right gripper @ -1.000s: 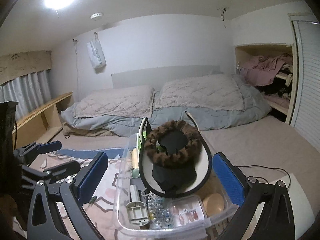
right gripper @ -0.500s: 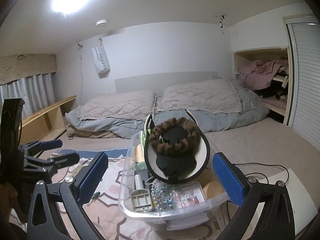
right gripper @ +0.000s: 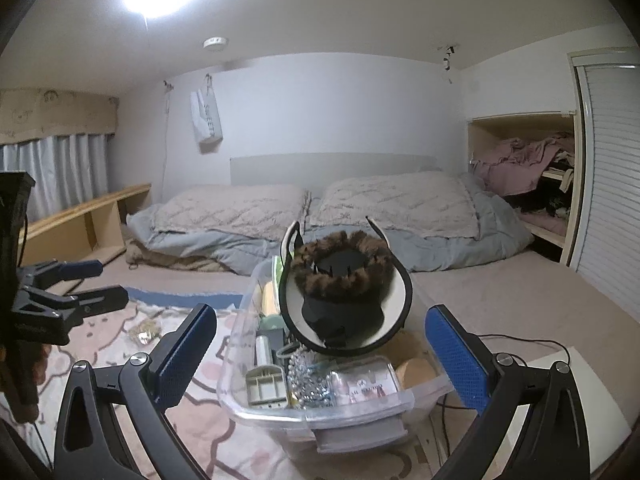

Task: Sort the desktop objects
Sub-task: 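Withdraw both tools from the box back toward the sheet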

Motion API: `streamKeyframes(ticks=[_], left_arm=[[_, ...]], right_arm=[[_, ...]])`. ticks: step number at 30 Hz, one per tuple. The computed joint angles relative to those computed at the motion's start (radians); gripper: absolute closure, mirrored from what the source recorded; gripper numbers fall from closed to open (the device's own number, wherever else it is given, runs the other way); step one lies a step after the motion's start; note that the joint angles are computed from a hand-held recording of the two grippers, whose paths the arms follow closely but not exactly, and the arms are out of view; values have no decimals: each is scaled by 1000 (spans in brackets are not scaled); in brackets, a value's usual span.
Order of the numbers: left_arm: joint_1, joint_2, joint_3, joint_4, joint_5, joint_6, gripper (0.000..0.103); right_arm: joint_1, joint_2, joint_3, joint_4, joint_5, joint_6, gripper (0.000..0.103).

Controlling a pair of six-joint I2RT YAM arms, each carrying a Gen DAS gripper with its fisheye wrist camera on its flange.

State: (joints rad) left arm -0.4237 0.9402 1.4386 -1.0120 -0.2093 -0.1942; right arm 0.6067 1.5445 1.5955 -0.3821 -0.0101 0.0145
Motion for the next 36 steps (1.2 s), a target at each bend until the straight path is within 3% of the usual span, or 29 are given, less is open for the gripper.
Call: streamKeyframes(ticks=[6,12,21,24,36], left_arm=[[-41,-19,-50,20,-55,1,0],[33,-28,-62,24,30,-10,0],[139,-63,-64,21,67,40,0],[224,-84,-68,16,123,69,0],[750,-129,-70,-25,502,250,0]], right_arm=[[-11,-7,-15,5,-10,-3,0],[-30,10,-8,-4,-18,11,0],[-35,29,1,-3,9,-8,0],[-32,42,18,-11,3,-2,0],[4,102,90,-35,-20,58,0]])
